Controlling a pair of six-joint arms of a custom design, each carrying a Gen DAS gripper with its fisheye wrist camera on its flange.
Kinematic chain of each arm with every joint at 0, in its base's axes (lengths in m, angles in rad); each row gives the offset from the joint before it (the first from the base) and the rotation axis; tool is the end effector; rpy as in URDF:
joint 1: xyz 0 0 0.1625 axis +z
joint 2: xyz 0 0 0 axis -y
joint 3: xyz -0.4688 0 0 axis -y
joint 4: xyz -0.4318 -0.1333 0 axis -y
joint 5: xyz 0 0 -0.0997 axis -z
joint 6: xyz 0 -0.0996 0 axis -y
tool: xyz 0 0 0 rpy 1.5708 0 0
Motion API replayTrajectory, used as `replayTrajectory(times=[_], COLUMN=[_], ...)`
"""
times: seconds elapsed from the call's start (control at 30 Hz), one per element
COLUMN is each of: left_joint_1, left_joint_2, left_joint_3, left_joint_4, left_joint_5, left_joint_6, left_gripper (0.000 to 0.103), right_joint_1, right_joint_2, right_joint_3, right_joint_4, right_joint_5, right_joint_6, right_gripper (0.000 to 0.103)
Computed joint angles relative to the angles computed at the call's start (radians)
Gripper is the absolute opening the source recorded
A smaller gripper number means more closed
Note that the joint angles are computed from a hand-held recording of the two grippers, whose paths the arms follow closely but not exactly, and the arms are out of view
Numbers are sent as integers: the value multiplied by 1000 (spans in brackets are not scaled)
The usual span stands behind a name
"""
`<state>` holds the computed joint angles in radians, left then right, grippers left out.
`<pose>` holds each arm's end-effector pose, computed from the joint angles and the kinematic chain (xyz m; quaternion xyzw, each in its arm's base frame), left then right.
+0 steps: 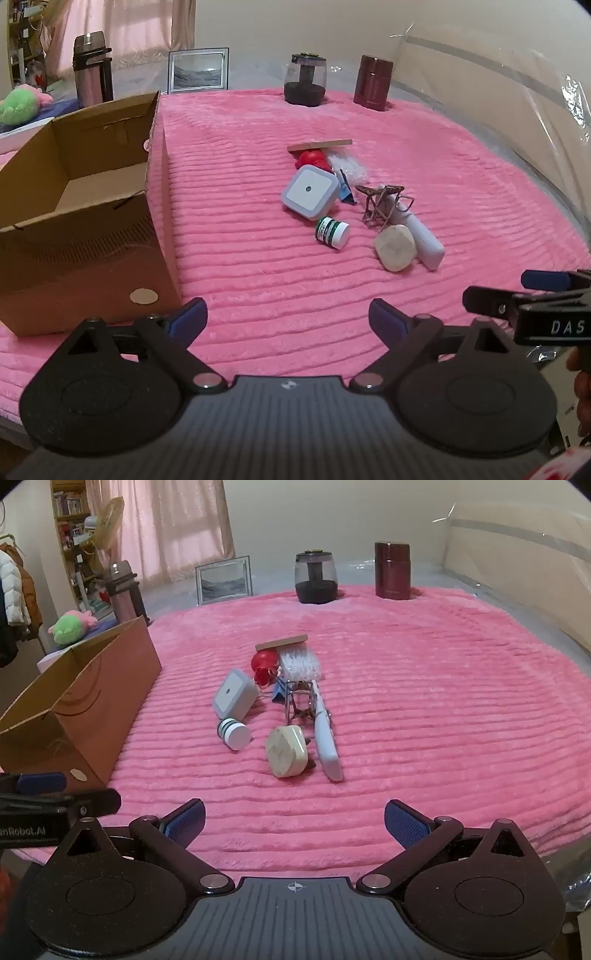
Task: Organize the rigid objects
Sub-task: 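Move both tools toward the object cluster on the bedspread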
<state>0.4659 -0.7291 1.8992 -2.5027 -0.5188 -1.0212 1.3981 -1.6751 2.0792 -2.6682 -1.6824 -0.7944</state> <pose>-0.4402 -0.4674 0.0057 0.0955 0.8554 -0.3857 0.3322 0.0365 -0.5019 0.4466 0.2692 -0.8998 0.2759 0.2042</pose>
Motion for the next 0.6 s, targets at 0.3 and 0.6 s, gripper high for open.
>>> replayTrajectory(times=[0.3, 0.6], left_joint_1=[13, 3], left_joint_2=[-13, -4], left_joint_3=[6, 9], left_joint_4=[-18, -28], left_joint_5=[-29, -21], left_joint_6=[6, -2], left_gripper=[91, 91], right_joint_1=[1, 2], right_joint_2=[-3, -4], right_joint_3=[8, 3], right_joint_4=[-18, -9], right_joint_5=[-5, -2], right_joint_6=[-11, 0], right_gripper=[101, 101])
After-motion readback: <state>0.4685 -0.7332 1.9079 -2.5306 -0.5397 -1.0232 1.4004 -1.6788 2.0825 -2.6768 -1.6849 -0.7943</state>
